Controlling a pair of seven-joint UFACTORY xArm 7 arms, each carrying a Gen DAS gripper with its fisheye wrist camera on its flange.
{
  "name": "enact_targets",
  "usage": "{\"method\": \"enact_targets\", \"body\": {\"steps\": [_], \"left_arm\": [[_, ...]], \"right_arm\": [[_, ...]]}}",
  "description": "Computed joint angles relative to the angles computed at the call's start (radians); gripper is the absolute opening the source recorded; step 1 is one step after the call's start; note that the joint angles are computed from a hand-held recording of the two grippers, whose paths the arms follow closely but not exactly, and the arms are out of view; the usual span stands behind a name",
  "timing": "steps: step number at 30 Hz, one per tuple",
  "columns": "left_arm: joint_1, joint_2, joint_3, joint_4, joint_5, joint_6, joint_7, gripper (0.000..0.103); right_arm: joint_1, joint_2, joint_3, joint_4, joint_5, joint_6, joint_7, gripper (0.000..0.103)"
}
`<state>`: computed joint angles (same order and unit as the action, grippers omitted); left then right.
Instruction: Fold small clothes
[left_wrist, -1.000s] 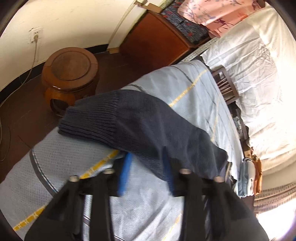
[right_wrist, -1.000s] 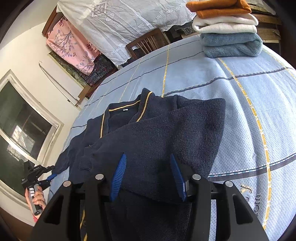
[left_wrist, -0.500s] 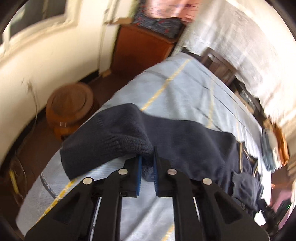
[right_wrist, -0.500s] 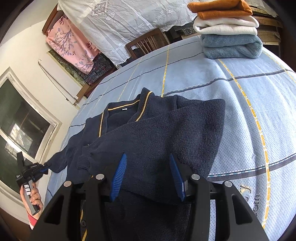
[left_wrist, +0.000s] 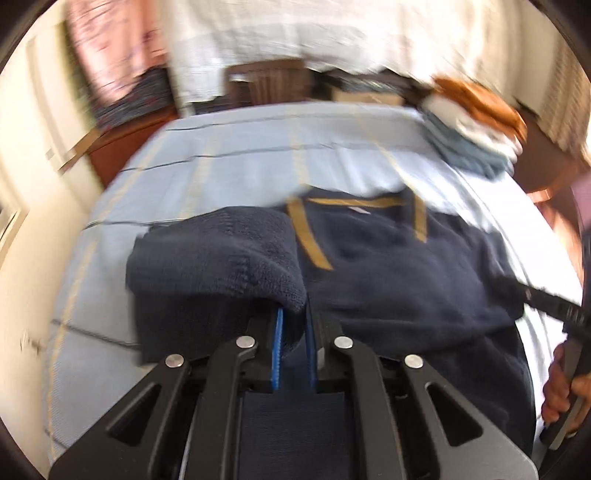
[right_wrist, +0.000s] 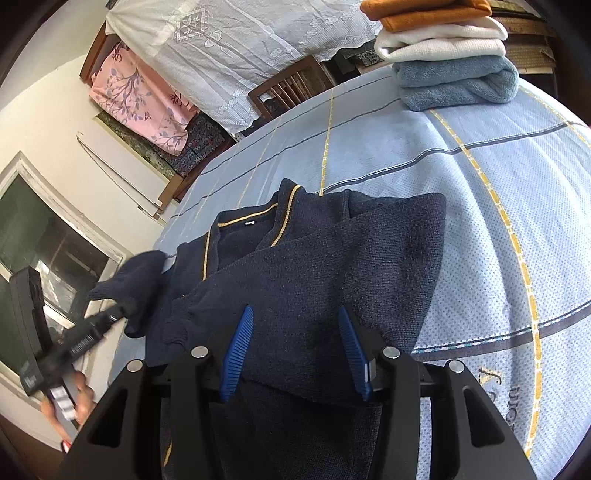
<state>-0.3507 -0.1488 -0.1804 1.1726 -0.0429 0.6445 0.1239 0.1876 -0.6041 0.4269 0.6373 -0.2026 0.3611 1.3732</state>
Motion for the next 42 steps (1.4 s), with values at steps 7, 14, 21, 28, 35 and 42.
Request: {"method": "enact_targets", "body": {"steps": [7, 14, 21, 28, 35, 42], "left_arm": [[-0.026, -0.01, -0.027, -0.074, 0.036, -0.024, 0.01, 0.057], [0.04, -0.124, 0.033, -0.107, -0.044, -0.116, 0.088, 0.089], [0.17, 0.029, 0.046, 0.0, 0.119, -0.198, -0.163, 0.089], [0.194, 0.136, 0.123, 0.134, -0.269, 0.049, 0.028, 0.088], [0.19, 0.095, 0.09, 0.069, -0.053, -0.055, -0.082, 0.089], [0.183, 0.102, 0.084, 0.074, 0.117, -0.068, -0.164, 0.089]], "right_arm": [[0.009, -0.009, -0.014, -0.024, 0.026, -0.045, 0.003, 0.049], [-0.003, 0.005, 0.002, -0.002, 0.011, -0.03, -0.008, 0.049], [-0.011, 0.021, 0.013, 0.002, -0.005, -0.118, -0.009, 0.049], [-0.034, 0.167, 0.049, 0.122, -0.009, -0.077, 0.012, 0.049], [-0.042, 0.371, 0.084, 0.334, -0.223, 0.102, 0.102, 0.037], [-0.03, 0.295, 0.095, 0.361, -0.472, 0.238, 0.266, 0.012]]}}
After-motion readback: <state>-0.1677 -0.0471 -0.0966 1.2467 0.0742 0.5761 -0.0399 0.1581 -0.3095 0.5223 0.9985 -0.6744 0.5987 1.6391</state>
